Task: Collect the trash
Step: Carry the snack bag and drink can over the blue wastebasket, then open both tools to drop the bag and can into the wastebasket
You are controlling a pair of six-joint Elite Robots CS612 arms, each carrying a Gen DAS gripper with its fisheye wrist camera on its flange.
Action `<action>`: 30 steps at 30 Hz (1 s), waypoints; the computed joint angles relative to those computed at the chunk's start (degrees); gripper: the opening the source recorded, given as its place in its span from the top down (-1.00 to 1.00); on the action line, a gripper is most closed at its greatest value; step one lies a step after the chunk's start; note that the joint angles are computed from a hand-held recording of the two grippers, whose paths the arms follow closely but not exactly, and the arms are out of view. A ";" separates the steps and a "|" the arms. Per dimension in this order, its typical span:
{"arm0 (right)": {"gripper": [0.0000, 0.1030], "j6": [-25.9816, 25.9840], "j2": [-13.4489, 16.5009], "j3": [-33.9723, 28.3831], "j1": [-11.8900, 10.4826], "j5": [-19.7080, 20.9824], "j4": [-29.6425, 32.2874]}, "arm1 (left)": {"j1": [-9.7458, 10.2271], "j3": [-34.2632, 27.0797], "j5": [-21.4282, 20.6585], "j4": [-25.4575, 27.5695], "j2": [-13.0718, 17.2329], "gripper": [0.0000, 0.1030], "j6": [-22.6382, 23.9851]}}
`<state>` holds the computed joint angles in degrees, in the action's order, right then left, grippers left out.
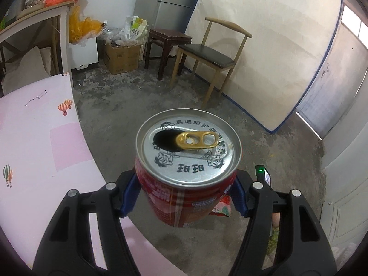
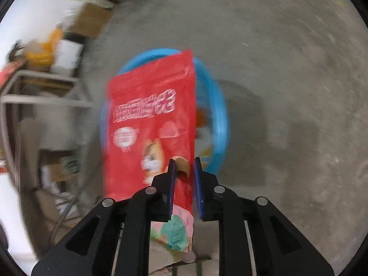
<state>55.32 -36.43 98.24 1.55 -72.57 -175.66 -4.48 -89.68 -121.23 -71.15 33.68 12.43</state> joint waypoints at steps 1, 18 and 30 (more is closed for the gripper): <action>0.50 0.42 -0.24 0.69 0.10 -1.01 -1.76 | -0.17 0.28 0.08 -0.14 -0.07 -0.22 0.26; 0.21 10.06 -7.91 17.12 -0.38 -9.22 -19.06 | -7.18 3.95 -5.02 14.57 0.15 -0.22 -1.52; 0.21 13.72 -6.51 18.18 -0.61 -6.47 -24.98 | -11.21 10.35 7.12 15.00 0.94 -0.57 -8.75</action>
